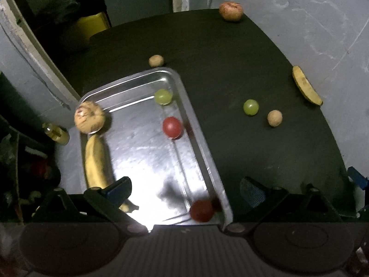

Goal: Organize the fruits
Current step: 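Move both tools away from the tray toward the remaining fruit, then grasp the yellow banana by the wall with the right tool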

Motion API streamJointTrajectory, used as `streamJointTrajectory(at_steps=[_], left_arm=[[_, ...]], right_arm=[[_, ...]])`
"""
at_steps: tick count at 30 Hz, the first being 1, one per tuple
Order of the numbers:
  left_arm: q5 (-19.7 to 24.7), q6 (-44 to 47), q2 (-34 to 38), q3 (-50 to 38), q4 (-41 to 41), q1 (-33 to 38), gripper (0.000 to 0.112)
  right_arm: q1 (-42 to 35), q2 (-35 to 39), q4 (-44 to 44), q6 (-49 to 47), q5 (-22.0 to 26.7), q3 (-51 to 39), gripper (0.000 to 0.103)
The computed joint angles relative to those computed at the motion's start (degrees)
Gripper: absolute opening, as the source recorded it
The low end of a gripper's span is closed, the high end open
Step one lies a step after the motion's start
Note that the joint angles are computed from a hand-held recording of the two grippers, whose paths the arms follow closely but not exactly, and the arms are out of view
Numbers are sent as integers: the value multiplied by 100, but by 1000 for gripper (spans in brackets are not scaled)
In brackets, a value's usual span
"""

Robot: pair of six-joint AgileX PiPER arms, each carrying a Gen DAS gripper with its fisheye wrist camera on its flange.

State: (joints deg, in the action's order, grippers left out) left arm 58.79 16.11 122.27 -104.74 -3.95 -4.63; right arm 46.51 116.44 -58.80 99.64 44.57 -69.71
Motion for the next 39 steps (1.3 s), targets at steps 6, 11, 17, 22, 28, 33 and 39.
streamJointTrajectory(at_steps=[6,11,17,22,28,33,39], left_arm=[[112,-251,322,-440,98,-219,102],[260,-371,680,-910,80,-347,102],[400,-531,1138,-1538,-33,-488,102],[409,-561,1332,-1757,-300,-511,102],[-175,-14,1129,-1101,-1109,-340,102],[-1061,1010,731,-155,-1768,-177,102],[-2154,3095,348,691,-2467,-107,101]], right_arm=[[-122,-13,-149,-30,-187,94,102],[-200,-5,-211,-251,-212,66,102],[-255,283,-341,-1026,261,-398,102],[-384,607,-693,-2065,616,-889,97],[-641,820,-997,-3761,341,-1297,90],[-896,956,-553,-5730,134,-1736,87],[-1190,1125,194,-6922,230,-2284,80]])
